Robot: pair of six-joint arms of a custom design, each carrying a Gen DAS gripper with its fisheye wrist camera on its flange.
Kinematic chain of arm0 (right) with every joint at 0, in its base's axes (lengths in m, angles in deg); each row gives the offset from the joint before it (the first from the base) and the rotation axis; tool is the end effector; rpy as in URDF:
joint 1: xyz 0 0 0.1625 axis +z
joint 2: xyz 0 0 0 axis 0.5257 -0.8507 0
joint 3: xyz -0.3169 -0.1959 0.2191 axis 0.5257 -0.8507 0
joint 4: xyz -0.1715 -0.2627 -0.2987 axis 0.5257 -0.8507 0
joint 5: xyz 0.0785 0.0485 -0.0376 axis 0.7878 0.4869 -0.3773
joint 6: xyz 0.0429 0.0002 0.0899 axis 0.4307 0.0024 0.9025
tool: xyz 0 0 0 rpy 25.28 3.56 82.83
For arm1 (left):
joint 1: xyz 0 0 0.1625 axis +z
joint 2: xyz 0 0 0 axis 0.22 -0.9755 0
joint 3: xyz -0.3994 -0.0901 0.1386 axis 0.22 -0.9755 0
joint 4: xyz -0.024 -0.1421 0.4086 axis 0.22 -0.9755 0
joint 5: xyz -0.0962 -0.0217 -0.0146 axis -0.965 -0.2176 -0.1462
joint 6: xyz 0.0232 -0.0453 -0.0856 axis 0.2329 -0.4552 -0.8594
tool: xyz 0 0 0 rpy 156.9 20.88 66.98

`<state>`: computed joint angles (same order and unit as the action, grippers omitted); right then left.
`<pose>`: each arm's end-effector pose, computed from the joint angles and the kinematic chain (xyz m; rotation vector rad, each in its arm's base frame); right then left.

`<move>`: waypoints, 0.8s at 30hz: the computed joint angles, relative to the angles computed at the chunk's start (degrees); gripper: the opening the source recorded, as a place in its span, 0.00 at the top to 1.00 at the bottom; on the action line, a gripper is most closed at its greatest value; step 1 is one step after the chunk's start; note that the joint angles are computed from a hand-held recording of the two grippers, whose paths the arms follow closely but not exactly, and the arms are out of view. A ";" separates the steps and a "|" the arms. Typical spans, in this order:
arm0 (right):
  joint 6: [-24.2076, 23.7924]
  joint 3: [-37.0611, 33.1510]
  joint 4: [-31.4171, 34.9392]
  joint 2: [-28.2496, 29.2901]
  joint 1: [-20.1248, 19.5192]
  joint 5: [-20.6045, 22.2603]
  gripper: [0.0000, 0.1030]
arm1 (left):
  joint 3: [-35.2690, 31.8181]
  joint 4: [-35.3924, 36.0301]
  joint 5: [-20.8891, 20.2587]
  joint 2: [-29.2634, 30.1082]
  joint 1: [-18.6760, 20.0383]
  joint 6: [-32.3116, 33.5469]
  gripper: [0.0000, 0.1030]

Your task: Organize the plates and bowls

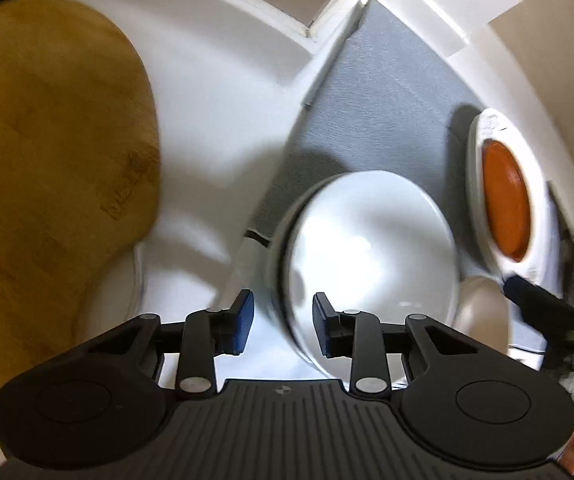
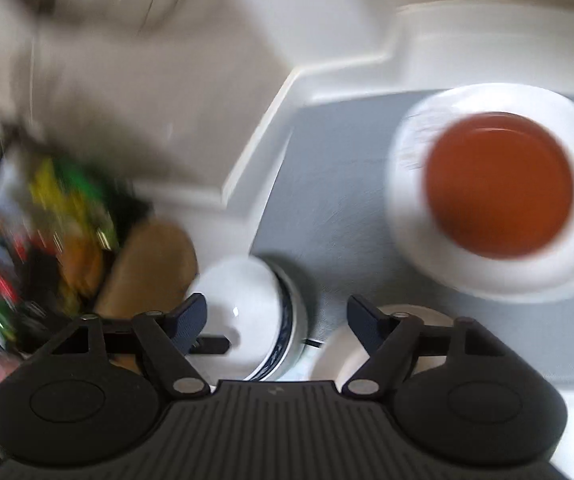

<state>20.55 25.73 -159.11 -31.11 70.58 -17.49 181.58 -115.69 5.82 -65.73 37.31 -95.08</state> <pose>0.2562 -0.5859 0.1847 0.7546 -2.9589 0.1729 -0.1570 -0.4847 0.2703 -0.5220 2.5470 -0.5468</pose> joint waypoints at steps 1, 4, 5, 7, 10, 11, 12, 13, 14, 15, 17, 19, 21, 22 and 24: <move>-1.14 -0.53 -0.15 1.47 0.51 -1.74 0.27 | -0.26 0.72 0.30 0.25 0.04 -0.64 0.68; -0.64 -2.49 1.99 4.35 0.47 -3.67 0.37 | -0.11 -0.37 0.07 0.36 0.43 -0.92 0.69; 0.65 -3.66 3.69 5.46 0.53 -3.92 0.39 | -0.05 -0.57 0.35 0.49 0.33 -0.74 0.71; 1.07 -3.76 4.55 6.43 0.34 -4.22 0.44 | 0.19 -1.15 0.74 0.69 0.08 -0.23 0.75; -2.61 -2.66 2.99 6.89 1.20 -6.26 0.44 | 0.21 -1.27 0.82 1.04 -0.01 0.87 0.79; -2.50 -2.49 2.95 6.94 1.48 -6.45 0.45 | -0.02 -0.90 1.09 1.42 -0.04 1.01 0.79; -2.36 -2.25 2.32 7.09 1.85 -7.11 0.45 | -0.20 -0.64 1.24 1.72 -0.03 1.04 0.79; -2.22 -2.03 1.77 7.16 2.08 -7.84 0.48 | -0.56 -0.46 1.36 2.02 0.05 1.04 0.79; -2.18 -1.55 0.93 7.10 2.18 -8.45 0.53 | -0.72 -0.28 1.35 2.15 0.06 0.99 0.79; -1.93 -1.30 0.14 7.09 2.34 -9.34 0.59 | -0.79 -0.10 1.37 2.23 0.04 0.96 0.79; -2.03 -1.50 0.71 6.58 1.84 -9.76 0.78 | -0.99 0.39 1.66 2.46 0.08 0.40 0.79; -1.82 -1.54 1.86 6.10 1.33 -8.57 0.78 | -1.06 0.28 1.63 2.68 0.11 0.12 0.79; -2.75 -1.15 1.85 5.67 1.40 -8.59 0.79 | -1.03 1.05 1.59 2.42 -0.22 -0.61 0.79; -2.23 -1.01 1.85 5.36 1.34 -8.30 0.79 | -1.29 1.49 1.48 2.55 -0.21 -0.83 0.78; 0.27 -0.60 1.66 4.54 1.02 -6.74 0.79 | -1.76 1.86 1.50 2.70 -0.09 -1.38 0.77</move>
<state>20.82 25.14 -157.45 -26.57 71.59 -24.24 179.81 -113.83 7.32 -63.03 37.22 -96.45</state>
